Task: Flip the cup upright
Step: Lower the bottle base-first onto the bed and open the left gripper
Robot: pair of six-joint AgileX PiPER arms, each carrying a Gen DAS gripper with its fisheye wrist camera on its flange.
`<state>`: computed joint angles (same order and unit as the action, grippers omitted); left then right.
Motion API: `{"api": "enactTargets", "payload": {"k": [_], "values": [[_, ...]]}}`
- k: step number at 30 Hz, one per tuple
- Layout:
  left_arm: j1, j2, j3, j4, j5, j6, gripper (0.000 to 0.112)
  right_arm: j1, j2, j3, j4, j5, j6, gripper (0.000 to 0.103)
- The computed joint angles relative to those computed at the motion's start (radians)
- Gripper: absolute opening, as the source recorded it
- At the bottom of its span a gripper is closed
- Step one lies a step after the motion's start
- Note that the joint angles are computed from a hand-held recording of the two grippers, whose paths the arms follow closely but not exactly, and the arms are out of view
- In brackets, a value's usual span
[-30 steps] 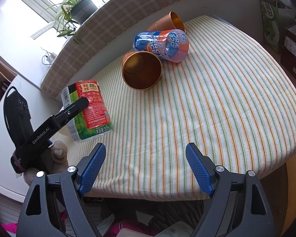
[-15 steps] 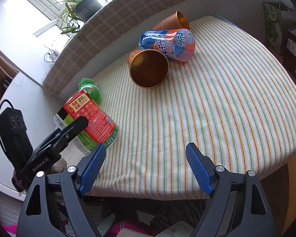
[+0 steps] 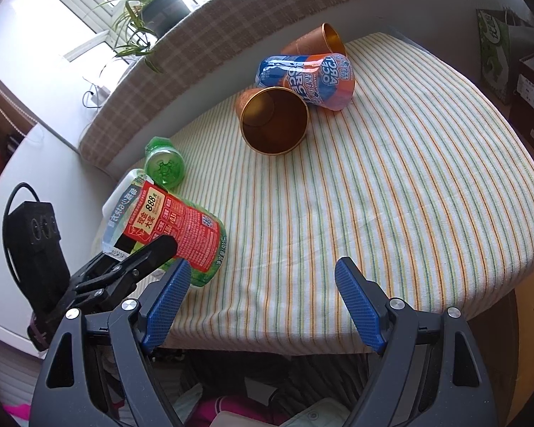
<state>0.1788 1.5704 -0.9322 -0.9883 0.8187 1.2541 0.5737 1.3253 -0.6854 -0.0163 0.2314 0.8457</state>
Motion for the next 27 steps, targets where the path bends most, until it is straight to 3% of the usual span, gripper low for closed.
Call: {"api": "enactTargets", "payload": {"k": [21, 27], "values": [[0.078, -0.025, 0.056, 0.039, 0.052, 0.094, 0.093, 0.055, 0.009, -0.019, -0.183, 0.004, 0.19, 0.083], [0.172, -0.096, 0.119, 0.043, 0.052, 0.153, 0.093, 0.142, -0.001, -0.033, -0.597, 0.052, 0.577, 0.083]]}}
